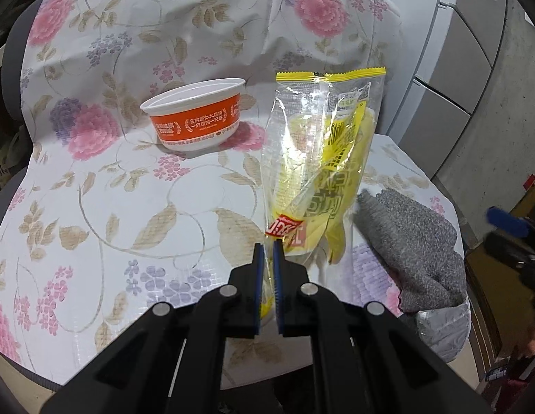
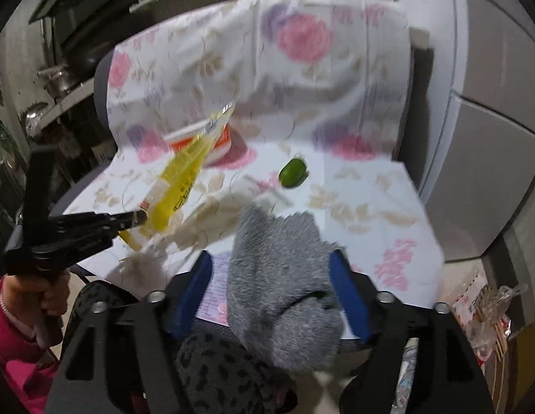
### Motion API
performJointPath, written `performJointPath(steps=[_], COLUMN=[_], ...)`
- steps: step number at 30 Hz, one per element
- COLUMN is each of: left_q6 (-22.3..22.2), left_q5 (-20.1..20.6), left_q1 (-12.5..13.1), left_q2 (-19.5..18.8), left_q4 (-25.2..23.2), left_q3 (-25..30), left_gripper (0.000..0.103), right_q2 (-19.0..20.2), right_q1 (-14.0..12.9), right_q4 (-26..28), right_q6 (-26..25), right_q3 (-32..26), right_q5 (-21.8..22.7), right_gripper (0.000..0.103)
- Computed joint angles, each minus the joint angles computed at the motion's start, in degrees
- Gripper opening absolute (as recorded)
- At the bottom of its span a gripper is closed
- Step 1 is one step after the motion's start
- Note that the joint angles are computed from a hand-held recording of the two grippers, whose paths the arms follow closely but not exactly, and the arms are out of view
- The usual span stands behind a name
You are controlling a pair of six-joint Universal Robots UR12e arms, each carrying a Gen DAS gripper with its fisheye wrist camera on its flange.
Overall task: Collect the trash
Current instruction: 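Grasp the yellow snack bag with the left tool while the right tool holds the glove, then carry snack bag and glove to the bin and open both tools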
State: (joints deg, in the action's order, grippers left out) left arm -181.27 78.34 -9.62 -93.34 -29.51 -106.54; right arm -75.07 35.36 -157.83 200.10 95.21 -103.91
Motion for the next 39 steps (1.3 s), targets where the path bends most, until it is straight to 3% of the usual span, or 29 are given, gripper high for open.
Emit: performJointPath(steps=[4,8,11,16,22,24,26,27,29,32,39], left_q6=[0.3,0.5,0.5,0.4,0.5,0.5,0.2,0.1,0.2,0.5,1.0], left_q5=[0.0,0.6,0.8,0.6,0.8,0.8,0.6,0.6,0.3,0.2,-2.7], left_q1=[-0.1,0.0,0.1,0.2,0.4,0.6,0.7,0.7,0.6,0.2,-1.5], left_q2=[0.0,0.1,0.0,0.0,0.1,0.1,0.1,0.0,0.1,0.2,0.5], left_q4=[-0.1,-0.1,-0.1,-0.2,-0.3,-0.4,-0.5,-0.6,-0.7,-0.7,0.3], left_q3=[0.1,-0.1,0.0,0.0,-0.2,-0.3,-0.4,-0.4,-0.4,-0.4,0.2], left_gripper=[0.004,0.004,0.004,0.004,0.004,0.004,0.004,0.004,0.004,0.004,0.004], right_q2=[-0.3,0.3,1.5,4.3,7.6,8.1,8.3,8.1,7.4,6.0,0.9], right_q1=[-1.5,-3.8,-4.7,-2.6,0.8,1.6,2.0,2.0,1.5,0.7,0.5], right_q4=[-0.9,-3.0,-4.3,0.3,11.5,13.4,14.6,14.5,12.7,8.4,-1.3], right_q6=[3.9,11.0,13.6,8.3,-3.4,-7.2,-8.6,-8.4,-6.3,-3.0,2.3], right_q3=[1.8,3.9,3.8,-1.1,-7.9,-8.6,-8.9,-8.6,-7.4,-5.4,-0.2], right_q5=[2.0,8.7,13.6,10.2,0.4,-1.1,-2.6,-2.9,-2.6,-2.5,-9.2], right_gripper=[0.081,0.082,0.082,0.085,0.085,0.077,0.054,0.047,0.022,0.016,0.014])
